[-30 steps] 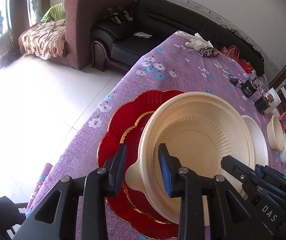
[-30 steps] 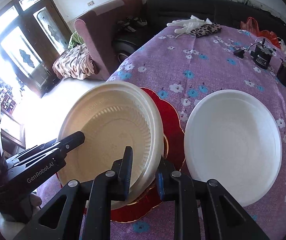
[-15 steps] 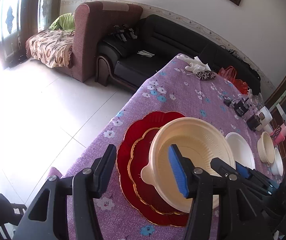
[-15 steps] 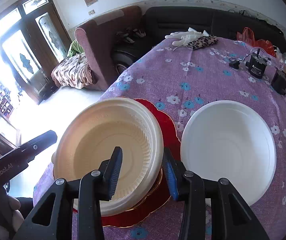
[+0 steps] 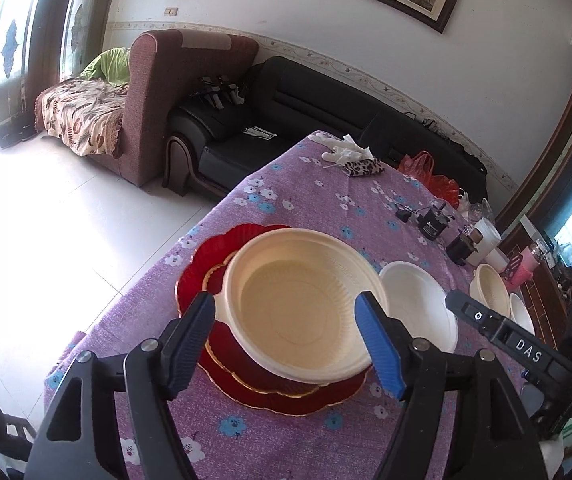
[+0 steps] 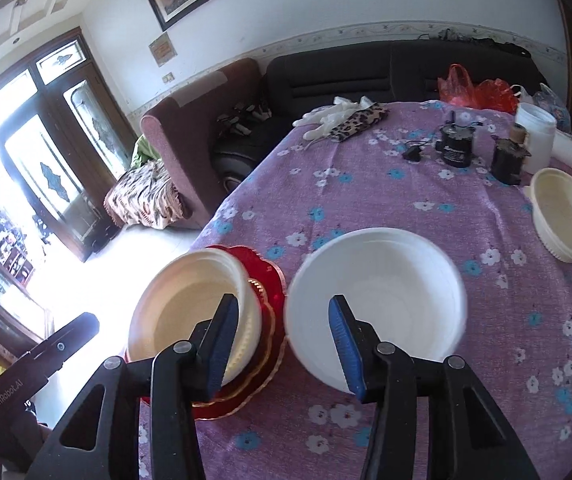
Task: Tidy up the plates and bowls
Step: 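Open both tools, move to the large white bowl and grip its rim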
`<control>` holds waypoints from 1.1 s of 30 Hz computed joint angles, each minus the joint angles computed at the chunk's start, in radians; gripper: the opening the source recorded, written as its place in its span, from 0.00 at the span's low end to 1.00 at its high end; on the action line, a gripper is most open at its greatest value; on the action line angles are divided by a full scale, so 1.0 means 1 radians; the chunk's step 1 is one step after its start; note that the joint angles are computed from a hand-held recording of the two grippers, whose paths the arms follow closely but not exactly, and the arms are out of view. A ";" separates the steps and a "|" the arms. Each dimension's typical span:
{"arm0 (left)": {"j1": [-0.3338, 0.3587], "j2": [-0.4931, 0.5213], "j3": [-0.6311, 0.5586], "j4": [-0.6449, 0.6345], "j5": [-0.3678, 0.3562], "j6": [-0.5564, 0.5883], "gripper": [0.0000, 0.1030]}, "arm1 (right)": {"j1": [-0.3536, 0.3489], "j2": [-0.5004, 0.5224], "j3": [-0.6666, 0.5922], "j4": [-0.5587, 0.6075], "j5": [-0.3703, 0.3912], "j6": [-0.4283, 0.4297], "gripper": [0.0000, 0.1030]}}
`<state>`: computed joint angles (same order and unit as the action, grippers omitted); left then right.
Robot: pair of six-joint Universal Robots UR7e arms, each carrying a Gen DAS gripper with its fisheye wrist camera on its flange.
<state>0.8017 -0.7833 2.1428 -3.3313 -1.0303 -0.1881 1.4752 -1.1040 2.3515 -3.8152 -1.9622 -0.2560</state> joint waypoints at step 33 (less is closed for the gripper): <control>-0.159 0.146 -0.023 0.106 -0.105 0.008 0.70 | -0.527 -0.562 0.261 0.485 0.295 -0.013 0.09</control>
